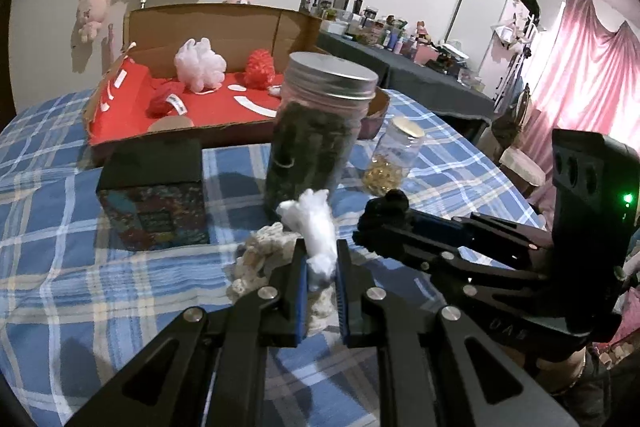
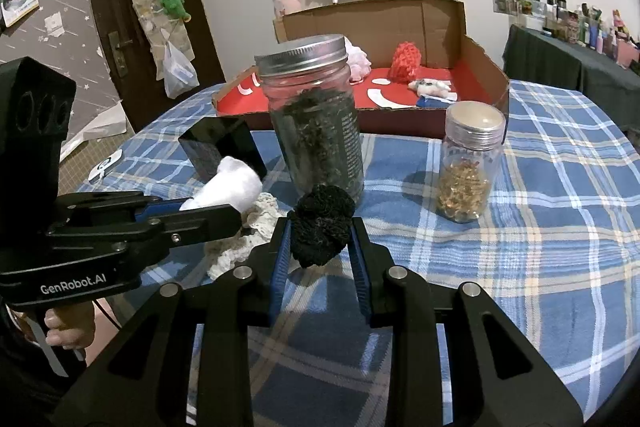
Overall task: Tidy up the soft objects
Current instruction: 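Lift and carry the white cloth and black scrunchie over into the box with both tools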
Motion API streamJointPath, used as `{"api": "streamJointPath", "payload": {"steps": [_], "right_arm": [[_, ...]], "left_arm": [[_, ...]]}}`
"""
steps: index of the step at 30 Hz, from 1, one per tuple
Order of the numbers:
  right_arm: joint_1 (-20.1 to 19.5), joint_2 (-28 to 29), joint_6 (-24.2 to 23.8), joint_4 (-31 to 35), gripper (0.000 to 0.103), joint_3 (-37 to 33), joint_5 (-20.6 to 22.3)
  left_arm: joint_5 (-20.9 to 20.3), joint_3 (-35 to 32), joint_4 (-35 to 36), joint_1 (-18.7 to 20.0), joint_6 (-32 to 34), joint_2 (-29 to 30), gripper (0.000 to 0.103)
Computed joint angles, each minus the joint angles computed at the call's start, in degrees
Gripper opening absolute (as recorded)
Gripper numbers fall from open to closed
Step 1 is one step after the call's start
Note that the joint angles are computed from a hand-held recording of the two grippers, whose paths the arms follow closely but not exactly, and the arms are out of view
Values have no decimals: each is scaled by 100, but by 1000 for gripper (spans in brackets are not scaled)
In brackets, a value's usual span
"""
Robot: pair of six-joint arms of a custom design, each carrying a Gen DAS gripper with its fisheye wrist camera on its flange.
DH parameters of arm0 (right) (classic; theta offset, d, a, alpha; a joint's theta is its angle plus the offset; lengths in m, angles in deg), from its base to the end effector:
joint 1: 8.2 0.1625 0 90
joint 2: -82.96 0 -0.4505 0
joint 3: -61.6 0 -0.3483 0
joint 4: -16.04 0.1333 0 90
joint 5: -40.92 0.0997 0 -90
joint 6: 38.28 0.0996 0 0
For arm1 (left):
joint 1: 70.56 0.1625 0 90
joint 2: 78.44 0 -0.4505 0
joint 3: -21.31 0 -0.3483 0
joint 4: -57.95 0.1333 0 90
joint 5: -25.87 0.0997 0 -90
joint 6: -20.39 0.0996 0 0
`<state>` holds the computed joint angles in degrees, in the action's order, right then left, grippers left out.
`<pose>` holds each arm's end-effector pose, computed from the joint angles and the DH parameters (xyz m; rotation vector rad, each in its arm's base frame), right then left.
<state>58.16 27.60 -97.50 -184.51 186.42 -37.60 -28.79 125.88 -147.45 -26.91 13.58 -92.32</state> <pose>-0.0673 -0.5355 0.1989 0.9083 -2.5028 0.9246 -0.2717 -0.5231 -0.1098 0.7193 2.5456 -0.8931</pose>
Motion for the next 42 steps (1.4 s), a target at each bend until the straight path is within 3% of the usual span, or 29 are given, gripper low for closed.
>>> {"api": "streamJointPath", "payload": {"steps": [22,42], "right_arm": [[-8,-4,58,156,27,-71,-127],[-219,-252,415,306,27,-274,-328]], "left_arm": [[30,-23,106,50,-114,24,13],[398,747,-98,261,-723,-488,13]]}}
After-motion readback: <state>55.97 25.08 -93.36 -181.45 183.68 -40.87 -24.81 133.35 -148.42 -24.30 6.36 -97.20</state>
